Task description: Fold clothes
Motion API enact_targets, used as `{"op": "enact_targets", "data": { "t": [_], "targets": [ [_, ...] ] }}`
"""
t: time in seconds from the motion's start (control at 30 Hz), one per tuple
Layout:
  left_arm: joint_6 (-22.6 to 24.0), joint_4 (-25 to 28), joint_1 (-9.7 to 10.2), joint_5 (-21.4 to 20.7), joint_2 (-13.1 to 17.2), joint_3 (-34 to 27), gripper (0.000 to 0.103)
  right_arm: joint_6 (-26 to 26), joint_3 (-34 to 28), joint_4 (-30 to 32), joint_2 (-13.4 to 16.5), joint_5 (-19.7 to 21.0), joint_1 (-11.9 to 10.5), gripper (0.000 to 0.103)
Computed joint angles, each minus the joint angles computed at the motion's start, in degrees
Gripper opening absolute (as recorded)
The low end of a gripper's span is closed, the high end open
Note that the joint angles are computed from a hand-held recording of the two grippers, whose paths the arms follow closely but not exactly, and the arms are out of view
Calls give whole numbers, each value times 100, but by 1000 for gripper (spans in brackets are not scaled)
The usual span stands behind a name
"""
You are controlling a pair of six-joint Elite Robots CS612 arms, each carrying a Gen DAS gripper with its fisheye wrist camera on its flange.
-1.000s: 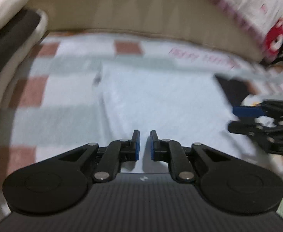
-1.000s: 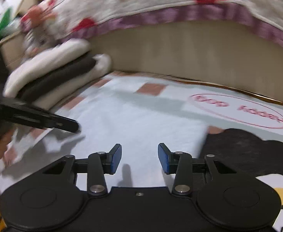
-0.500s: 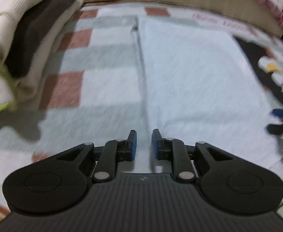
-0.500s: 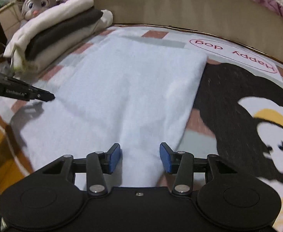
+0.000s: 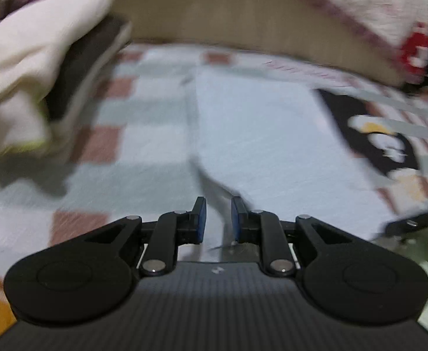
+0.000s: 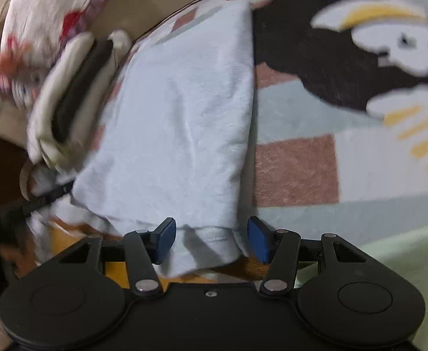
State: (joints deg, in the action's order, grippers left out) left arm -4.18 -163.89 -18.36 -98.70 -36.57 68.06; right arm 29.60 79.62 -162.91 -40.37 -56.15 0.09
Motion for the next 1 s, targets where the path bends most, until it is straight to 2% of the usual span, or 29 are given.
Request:
{"op": "enact_targets", "data": {
  "t": [0.07, 0.17, 0.27, 0.33, 0.4, 0.47, 0.53, 0.6, 0.67, 0.7, 0.77, 0.83, 0.93, 1.0],
  "targets": [
    [272, -40, -33, -247, 29, -20, 24, 378, -19, -195, 94, 320, -35, 62],
    [642, -95, -85, -341, 15, 37, 28, 473, -22, -266, 124, 399, -26, 62],
    [627, -283, -74, -419, -25, 109, 28, 544, -6, -314, 125, 412, -25, 62],
    [548, -507, -74, -326, -84, 213, 32, 578, 15, -332, 112, 389, -27, 61],
    [485, -710, -77, -236, -138, 309, 35, 746, 65, -508, 80, 121, -11, 60],
    [538, -712, -81, -311, -161, 342, 42, 931, 110, -707, 64, -115, -11, 61],
    [702, -676, -89, -398, -163, 336, 46, 1132, 104, -872, 108, -136, -38, 61],
    [803, -696, -75, -570, -135, 286, 47, 1270, 3, -969, 240, 236, -86, 62],
    [853, -743, -64, -719, -104, 248, 48, 1274, -161, -953, 377, 608, -107, 54],
    [866, -773, -58, -789, -88, 231, 48, 1127, -214, -851, 396, 634, -95, 50],
    [947, -821, -59, -901, -62, 210, 49, 712, -284, -570, 382, 528, -54, 19],
    [1288, -818, -108, -912, -69, 246, 52, 686, -273, -677, 378, 537, -51, 15],
    [1953, -785, -198, -995, -90, 337, 56, 1123, -256, -1498, 441, 814, -98, 13],
    [2141, -632, -257, -939, -110, 383, 56, 1314, -284, -1873, 474, 876, -113, 13]
  ]
}}
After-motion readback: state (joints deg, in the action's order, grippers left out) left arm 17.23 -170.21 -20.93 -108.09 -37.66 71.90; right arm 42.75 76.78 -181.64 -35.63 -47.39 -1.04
